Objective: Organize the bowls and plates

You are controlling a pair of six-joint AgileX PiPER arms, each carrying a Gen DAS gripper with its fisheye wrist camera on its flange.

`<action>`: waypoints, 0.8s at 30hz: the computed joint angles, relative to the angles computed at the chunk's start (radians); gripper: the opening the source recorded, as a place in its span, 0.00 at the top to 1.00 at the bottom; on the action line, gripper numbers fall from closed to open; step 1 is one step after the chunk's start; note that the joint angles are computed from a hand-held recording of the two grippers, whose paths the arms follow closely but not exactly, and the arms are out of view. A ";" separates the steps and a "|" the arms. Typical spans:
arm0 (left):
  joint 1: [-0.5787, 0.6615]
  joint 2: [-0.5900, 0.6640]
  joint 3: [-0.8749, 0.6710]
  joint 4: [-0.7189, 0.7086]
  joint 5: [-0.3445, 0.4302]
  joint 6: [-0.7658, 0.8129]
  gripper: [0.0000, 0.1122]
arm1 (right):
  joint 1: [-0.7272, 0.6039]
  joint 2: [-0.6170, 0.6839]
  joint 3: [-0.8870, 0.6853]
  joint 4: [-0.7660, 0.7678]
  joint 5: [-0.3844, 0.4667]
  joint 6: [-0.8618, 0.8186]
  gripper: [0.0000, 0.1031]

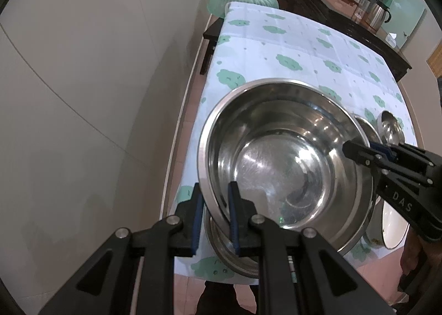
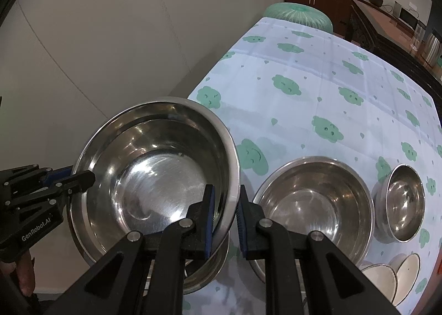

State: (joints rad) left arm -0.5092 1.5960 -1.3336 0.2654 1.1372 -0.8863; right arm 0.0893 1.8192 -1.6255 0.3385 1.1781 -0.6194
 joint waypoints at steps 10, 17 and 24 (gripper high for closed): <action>-0.022 -0.035 0.055 -0.005 -0.012 -0.015 0.87 | 0.000 -0.042 0.078 -0.012 -0.025 -0.009 0.84; -0.039 -0.053 0.092 -0.003 -0.020 -0.030 0.87 | 0.002 -0.072 0.127 -0.018 -0.044 -0.017 0.84; -0.057 -0.062 0.125 -0.009 -0.030 -0.043 0.87 | -0.003 -0.101 0.182 -0.021 -0.061 -0.028 0.84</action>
